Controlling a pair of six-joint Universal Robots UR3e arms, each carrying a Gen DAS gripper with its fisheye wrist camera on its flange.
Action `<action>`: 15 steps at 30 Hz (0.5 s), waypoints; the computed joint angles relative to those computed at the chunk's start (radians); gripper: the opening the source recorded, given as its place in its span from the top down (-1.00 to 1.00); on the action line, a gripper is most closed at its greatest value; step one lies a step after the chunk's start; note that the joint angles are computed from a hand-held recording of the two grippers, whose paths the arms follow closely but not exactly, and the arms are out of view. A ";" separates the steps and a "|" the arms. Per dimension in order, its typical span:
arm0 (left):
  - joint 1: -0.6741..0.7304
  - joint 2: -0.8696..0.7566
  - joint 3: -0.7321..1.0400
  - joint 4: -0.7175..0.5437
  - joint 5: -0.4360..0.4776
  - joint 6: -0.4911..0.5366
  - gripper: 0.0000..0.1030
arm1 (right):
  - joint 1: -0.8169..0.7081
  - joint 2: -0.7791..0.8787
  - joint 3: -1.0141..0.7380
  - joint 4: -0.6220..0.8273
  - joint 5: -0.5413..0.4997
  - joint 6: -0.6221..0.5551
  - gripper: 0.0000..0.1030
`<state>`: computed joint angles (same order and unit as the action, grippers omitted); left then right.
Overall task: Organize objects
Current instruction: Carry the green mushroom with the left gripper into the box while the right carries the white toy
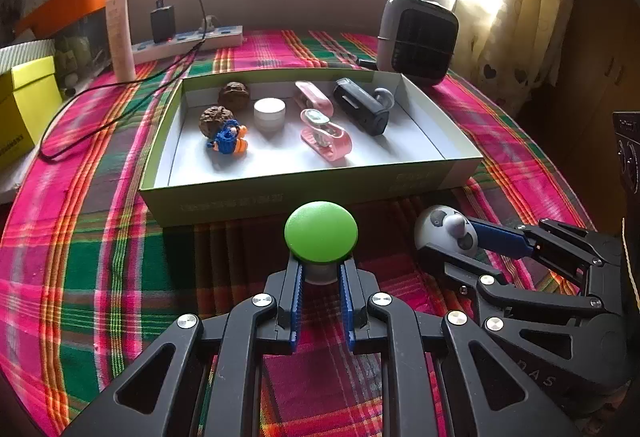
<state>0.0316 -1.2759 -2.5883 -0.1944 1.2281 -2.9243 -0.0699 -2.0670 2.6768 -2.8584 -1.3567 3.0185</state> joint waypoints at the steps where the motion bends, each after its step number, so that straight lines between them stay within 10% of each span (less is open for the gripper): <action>1: 0.002 0.006 -0.002 -0.003 -0.002 0.000 0.72 | 0.000 -0.004 0.000 0.002 0.000 0.001 0.21; 15: 0.047 0.144 -0.014 -0.110 -0.036 0.029 0.72 | -0.011 -0.109 -0.007 0.084 0.007 -0.005 0.21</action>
